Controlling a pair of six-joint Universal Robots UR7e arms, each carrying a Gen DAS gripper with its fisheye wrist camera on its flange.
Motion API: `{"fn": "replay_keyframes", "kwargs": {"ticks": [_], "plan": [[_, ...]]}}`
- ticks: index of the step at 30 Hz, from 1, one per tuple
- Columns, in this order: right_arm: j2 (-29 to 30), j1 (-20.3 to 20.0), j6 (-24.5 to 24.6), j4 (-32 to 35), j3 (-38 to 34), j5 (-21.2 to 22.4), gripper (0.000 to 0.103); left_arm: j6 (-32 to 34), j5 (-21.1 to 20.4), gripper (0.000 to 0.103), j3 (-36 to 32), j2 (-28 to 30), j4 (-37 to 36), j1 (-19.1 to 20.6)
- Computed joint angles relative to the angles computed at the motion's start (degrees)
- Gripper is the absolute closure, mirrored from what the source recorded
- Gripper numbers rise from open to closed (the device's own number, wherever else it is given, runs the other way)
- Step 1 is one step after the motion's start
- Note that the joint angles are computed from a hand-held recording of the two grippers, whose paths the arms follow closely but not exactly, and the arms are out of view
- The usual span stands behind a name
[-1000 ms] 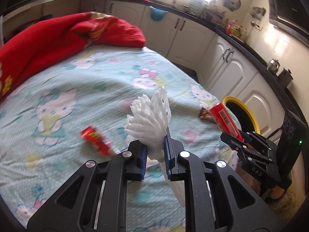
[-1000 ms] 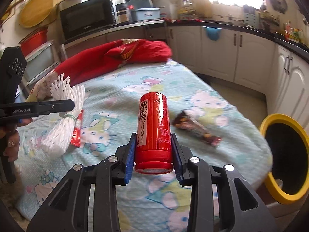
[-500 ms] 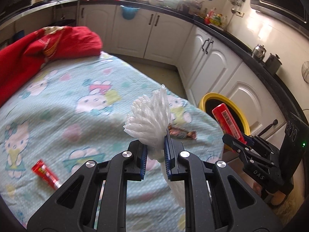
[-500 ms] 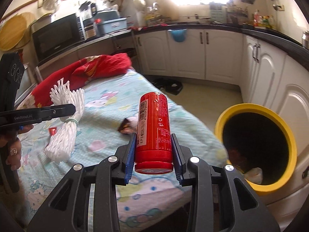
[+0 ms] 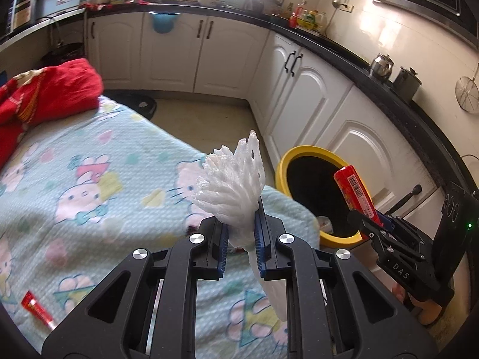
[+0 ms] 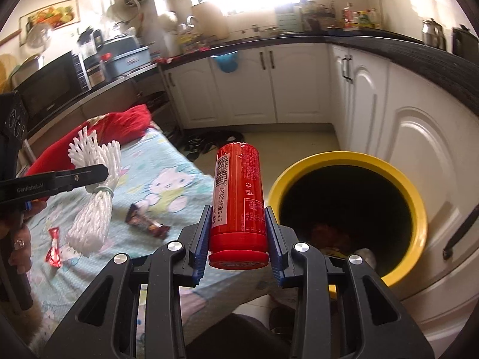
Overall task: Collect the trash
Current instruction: 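Carry scrubber and can over the yellow bin and open both tools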
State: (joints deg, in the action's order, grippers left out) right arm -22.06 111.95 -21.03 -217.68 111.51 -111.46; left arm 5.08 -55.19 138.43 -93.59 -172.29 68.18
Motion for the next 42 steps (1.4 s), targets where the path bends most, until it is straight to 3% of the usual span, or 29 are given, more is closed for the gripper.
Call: {"fn": "replay_keyframes", "kwargs": {"ticks": [26,42], "plan": [[-0.6,-4.5,4.0,-6.0,-0.2,-8.3,0.070,3.6,-3.3,0.093,-9.5,18.2,-4.4,-1.9],[0.9,-8.6,7.9,-3.3,-2.2,-10.0,0.070,4.7,-4.4,0.093,-19.7,31.0,-2.3,-0.8]]}}
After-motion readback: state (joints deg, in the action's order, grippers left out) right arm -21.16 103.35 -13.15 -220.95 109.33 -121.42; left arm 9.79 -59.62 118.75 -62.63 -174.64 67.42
